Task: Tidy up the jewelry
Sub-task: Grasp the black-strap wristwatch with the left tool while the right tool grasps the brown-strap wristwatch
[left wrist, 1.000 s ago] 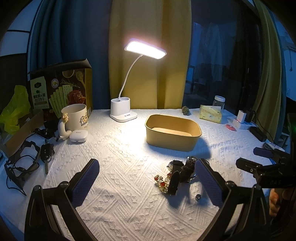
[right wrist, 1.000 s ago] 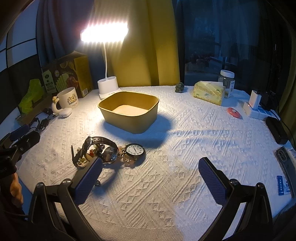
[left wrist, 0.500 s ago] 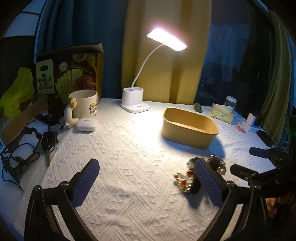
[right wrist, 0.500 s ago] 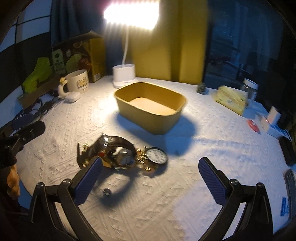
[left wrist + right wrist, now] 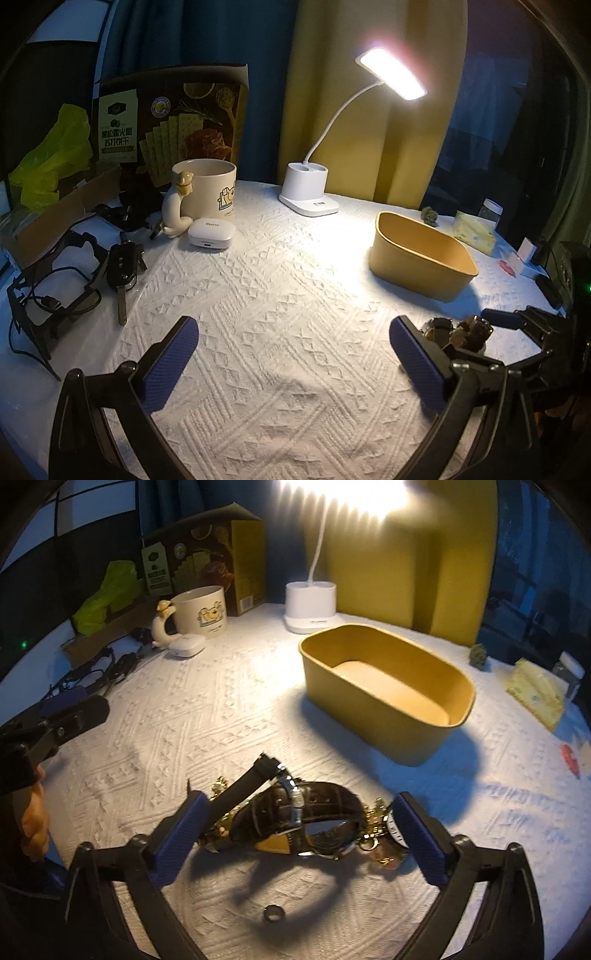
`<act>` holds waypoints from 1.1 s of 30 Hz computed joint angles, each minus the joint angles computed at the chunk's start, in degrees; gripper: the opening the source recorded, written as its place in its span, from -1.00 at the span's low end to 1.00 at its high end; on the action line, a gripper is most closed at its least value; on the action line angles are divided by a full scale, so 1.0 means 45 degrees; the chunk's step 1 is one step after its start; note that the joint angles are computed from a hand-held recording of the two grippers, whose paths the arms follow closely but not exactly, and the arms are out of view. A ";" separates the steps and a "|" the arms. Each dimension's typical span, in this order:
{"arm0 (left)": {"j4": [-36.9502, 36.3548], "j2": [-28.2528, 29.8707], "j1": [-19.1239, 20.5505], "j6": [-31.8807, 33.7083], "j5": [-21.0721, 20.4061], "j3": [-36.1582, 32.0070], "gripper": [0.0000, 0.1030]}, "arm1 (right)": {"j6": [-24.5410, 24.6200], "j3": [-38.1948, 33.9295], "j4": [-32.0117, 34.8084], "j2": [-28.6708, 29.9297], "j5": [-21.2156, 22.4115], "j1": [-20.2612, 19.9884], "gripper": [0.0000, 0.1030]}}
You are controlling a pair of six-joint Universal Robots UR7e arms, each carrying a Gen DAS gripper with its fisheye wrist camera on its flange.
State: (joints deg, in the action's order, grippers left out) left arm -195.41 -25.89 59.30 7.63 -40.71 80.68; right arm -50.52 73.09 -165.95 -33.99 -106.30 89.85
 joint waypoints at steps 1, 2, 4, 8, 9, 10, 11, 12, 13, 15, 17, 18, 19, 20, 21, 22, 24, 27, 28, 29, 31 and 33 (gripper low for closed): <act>0.0116 0.0014 0.0002 -0.0031 -0.0067 -0.0031 1.00 | 0.0096 -0.0048 0.0229 -0.0014 0.0060 -0.0035 0.57; 0.0204 0.0027 -0.0004 -0.0043 -0.0115 -0.0051 1.00 | 0.0278 -0.0115 0.0551 -0.0043 0.0157 -0.0091 0.49; 0.0506 0.0076 -0.0027 -0.0069 -0.0272 -0.0132 1.00 | 0.0554 -0.0078 0.0924 -0.0205 0.0507 -0.0217 0.44; 0.1057 0.0214 -0.0112 -0.0075 -0.0634 -0.0331 1.00 | 0.0519 0.0151 0.0925 -0.0479 0.0911 -0.0370 0.20; 0.1356 0.0249 -0.0133 -0.0090 -0.0792 -0.0414 1.00 | 0.0455 0.0256 0.0869 -0.0603 0.1084 -0.0424 0.03; 0.1819 0.0272 -0.0136 -0.0189 -0.0967 -0.0512 1.00 | 0.0463 0.0307 0.0954 -0.0731 0.1234 -0.0484 -0.08; 0.2174 0.0286 -0.0143 -0.0276 -0.1072 -0.0575 1.00 | 0.0518 0.0311 0.1114 -0.0825 0.1390 -0.0542 -0.11; 0.2543 0.0360 -0.0172 -0.0308 -0.1200 -0.0683 1.00 | 0.0568 0.0358 0.1221 -0.0937 0.1571 -0.0612 -0.13; 0.2669 0.0412 -0.0204 -0.0276 -0.1290 -0.0734 1.00 | 0.0590 0.0481 0.1158 -0.1077 0.1724 -0.0686 -0.15; 0.2925 0.0570 -0.0300 -0.0055 -0.1558 -0.0900 1.00 | 0.0596 0.0774 0.0951 -0.1380 0.2115 -0.0811 -0.16; 0.3009 0.0754 -0.0400 0.0327 -0.1857 -0.1109 0.91 | 0.0668 0.1021 0.0768 -0.1666 0.2533 -0.0930 -0.16; 0.3172 0.0857 -0.0440 0.0504 -0.2001 -0.1256 0.86 | 0.0688 0.1115 0.0673 -0.1770 0.2644 -0.0964 -0.16; 0.3422 0.0988 -0.0482 0.0658 -0.2088 -0.1464 0.77 | 0.0689 0.1226 0.0538 -0.1893 0.2722 -0.1007 -0.16; 0.3667 0.1108 -0.0514 0.0803 -0.2156 -0.1641 0.65 | 0.0667 0.1368 0.0329 -0.2028 0.2759 -0.1061 -0.16; 0.4011 0.1231 -0.0546 0.0878 -0.2208 -0.1822 0.58 | 0.0644 0.1477 0.0178 -0.2128 0.2774 -0.1108 -0.16; 0.4357 0.1316 -0.0558 0.0870 -0.2253 -0.1969 0.45 | 0.0649 0.1606 0.0025 -0.2227 0.2792 -0.1156 -0.15; 0.5327 0.1527 -0.0565 0.0626 -0.2231 -0.2387 0.24 | 0.0775 0.1805 -0.0166 -0.2442 0.2846 -0.1294 -0.15; 0.6563 0.1859 -0.0548 0.0159 -0.2094 -0.2989 -0.13 | 0.0919 0.2033 -0.0374 -0.2700 0.2893 -0.1507 -0.15; 0.6854 0.1949 -0.0559 0.0022 -0.1949 -0.3129 -0.25 | 0.0980 0.2097 -0.0451 -0.2785 0.2904 -0.1578 -0.15; 0.7139 0.1993 -0.0557 -0.0125 -0.1917 -0.3229 -0.40 | 0.1008 0.2132 -0.0481 -0.2841 0.2936 -0.1634 -0.15; 0.7379 0.2080 -0.0571 -0.0247 -0.1749 -0.3390 -0.54 | 0.1109 0.2218 -0.0548 -0.2962 0.3010 -0.1727 -0.15; 0.7494 0.2128 -0.0573 -0.0292 -0.1762 -0.3464 -0.70 | 0.1149 0.2312 -0.0627 -0.3077 0.3121 -0.1827 -0.15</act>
